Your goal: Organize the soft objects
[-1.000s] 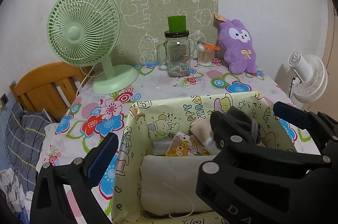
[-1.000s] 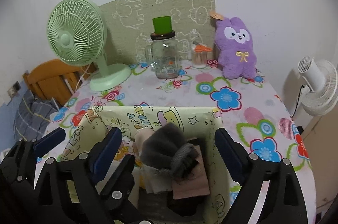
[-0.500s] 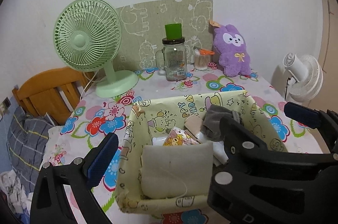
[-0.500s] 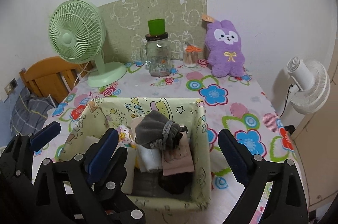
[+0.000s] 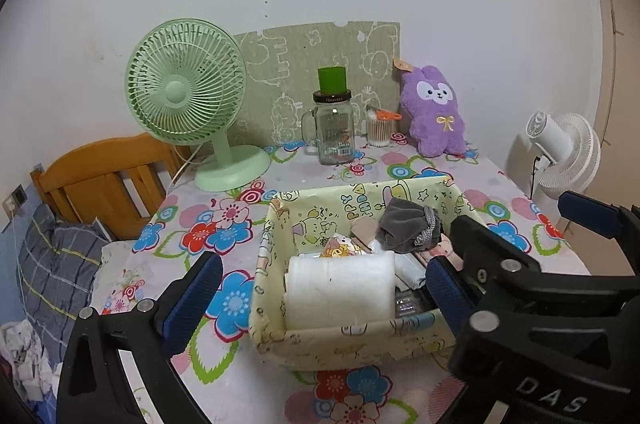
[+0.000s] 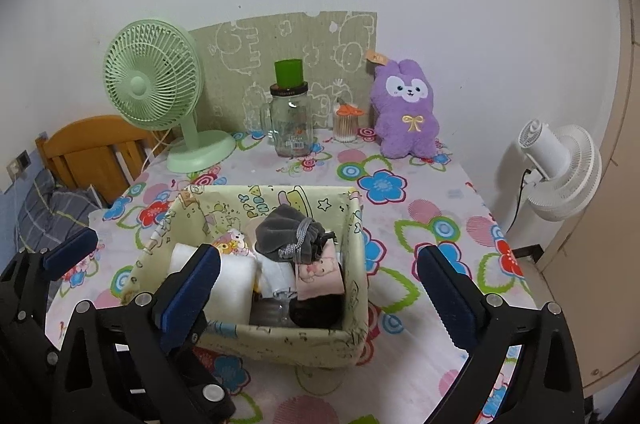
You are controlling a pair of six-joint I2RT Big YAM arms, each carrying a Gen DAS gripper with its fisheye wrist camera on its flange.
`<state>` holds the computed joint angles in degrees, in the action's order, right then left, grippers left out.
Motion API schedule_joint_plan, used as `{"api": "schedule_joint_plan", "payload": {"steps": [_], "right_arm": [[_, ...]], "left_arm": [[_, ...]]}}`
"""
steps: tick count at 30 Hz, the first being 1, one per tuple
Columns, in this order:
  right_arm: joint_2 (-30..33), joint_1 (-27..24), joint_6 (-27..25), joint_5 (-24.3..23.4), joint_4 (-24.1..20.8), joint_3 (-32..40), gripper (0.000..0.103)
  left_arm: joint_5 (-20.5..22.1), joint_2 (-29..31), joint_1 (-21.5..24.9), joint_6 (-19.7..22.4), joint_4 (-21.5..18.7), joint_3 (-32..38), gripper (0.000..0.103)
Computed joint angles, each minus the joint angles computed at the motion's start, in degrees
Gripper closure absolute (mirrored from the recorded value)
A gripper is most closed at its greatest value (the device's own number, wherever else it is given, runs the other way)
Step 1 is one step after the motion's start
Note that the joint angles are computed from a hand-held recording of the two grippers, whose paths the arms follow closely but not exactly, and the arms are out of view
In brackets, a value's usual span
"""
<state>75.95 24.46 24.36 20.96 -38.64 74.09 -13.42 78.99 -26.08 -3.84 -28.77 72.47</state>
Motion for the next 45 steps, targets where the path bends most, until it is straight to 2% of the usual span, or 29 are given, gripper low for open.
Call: {"api": "schedule_joint_plan", "payload": {"steps": [7,15,31,36,45], "right_arm": [[-3.4,1.6,-0.1,3.0,-0.2,-2.0,0.003],[-7.7,3.6,-0.2,6.3,-0.3,-4.5,0.003],[-15.9,7.5,1.8,13.0,-1.8,-7.8,0.000],[-18.6,9.7,1.7,16.6,-1.9,-9.2,0.000],[-22.1,12.3,3.4,19.3,-2.6,-11.3,0.000]], "left_arm": [[-1.3,-3.4,-0.6,0.2,0.0,-2.4,0.000],[-0.4,-7.4,-1.0,-0.6,-1.1,-4.5,0.000],[-2.0,-16.8,-1.6,-0.7,0.1,-9.4,0.000],[-3.0,-19.2,-1.4,-1.8,-0.6,-10.9,0.000],[-3.4,-23.9,-1.0,-4.6,-0.8,-13.5,0.000]]}}
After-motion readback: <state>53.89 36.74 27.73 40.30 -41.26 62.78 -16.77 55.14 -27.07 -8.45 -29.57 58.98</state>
